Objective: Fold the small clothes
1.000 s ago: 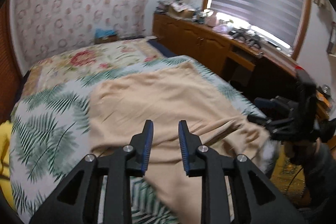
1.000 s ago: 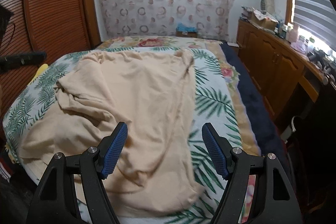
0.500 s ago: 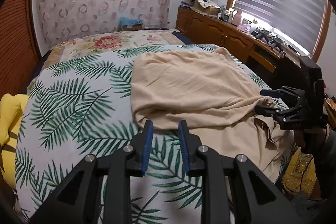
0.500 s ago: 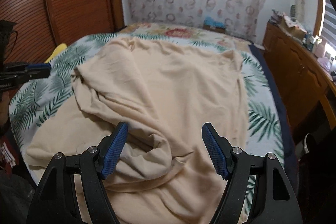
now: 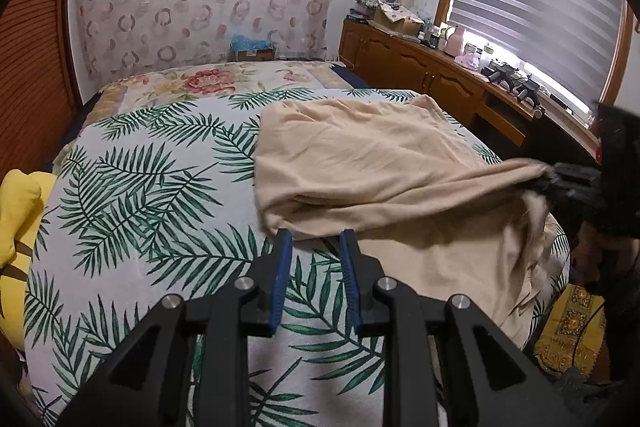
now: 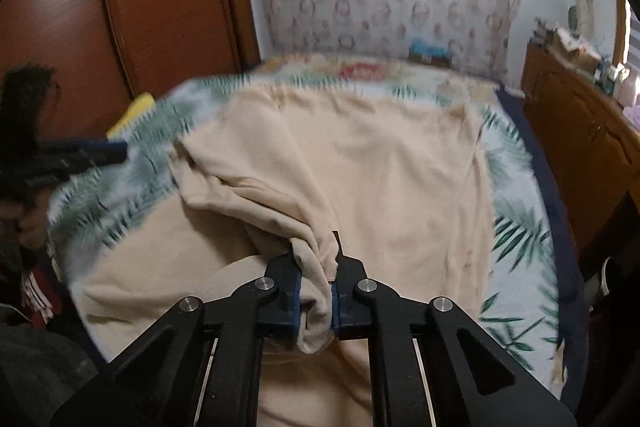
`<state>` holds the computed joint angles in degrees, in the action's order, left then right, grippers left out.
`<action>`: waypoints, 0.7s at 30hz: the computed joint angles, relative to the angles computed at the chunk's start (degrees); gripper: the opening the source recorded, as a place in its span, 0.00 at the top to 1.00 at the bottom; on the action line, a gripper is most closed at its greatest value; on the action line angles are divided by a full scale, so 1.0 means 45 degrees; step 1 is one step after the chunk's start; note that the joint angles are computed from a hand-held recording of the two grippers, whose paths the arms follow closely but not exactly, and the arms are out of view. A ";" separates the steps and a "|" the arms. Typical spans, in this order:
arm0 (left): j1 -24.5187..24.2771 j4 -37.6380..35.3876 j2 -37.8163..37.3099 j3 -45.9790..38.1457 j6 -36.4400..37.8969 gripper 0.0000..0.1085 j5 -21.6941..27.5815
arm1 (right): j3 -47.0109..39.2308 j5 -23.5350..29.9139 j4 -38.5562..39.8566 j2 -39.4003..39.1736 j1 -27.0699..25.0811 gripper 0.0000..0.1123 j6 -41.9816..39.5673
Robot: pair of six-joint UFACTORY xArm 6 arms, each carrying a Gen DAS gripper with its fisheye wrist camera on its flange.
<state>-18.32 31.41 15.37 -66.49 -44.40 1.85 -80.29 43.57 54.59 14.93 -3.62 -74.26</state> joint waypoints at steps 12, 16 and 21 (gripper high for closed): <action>0.0182 0.3477 -0.0354 -0.0208 -0.3197 0.80 -0.0111 | 0.0805 -0.0897 -0.1085 -0.0557 -0.0561 0.93 0.0706; 0.0230 0.4470 -0.0413 -0.0295 -0.4106 0.80 -0.0033 | 0.1189 -0.1565 -0.1375 -0.0564 -0.0510 0.78 0.1042; 0.0273 0.5522 -0.0477 -0.0356 -0.5115 0.80 0.0077 | 0.1082 -0.1650 -0.1433 -0.0626 -0.0701 0.63 0.1295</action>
<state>-17.09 56.26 13.23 -68.09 -67.42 2.19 -75.42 36.15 48.14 12.12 -6.77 -68.43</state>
